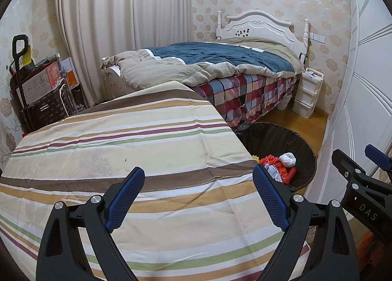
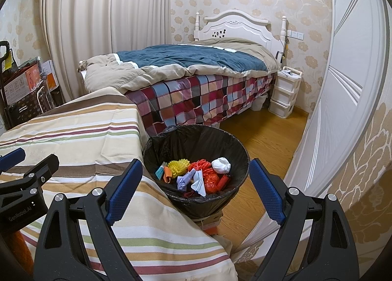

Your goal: Collect trash

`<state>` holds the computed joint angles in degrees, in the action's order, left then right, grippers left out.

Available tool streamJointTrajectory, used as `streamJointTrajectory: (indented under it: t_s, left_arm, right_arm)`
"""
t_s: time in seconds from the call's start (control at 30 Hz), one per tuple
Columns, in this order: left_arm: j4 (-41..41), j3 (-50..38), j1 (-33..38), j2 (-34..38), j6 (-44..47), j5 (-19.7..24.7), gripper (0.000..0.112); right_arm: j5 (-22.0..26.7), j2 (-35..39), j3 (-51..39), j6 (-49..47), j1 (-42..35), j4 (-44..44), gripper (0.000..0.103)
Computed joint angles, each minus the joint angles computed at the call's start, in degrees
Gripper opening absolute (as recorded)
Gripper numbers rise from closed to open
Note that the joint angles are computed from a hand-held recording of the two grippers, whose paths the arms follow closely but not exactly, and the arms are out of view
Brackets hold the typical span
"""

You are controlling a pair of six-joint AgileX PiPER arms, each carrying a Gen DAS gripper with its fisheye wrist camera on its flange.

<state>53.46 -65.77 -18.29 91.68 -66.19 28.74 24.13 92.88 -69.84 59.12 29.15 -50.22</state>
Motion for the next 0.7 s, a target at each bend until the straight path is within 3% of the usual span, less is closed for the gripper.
streamJointTrajectory:
  t_s: [0.7]
  left_arm:
    - [5.4, 3.67, 0.24, -1.54, -6.12, -0.67, 0.089]
  right_arm:
    - [-0.06, 0.29, 0.22, -0.01, 0.86, -0.07, 0.086]
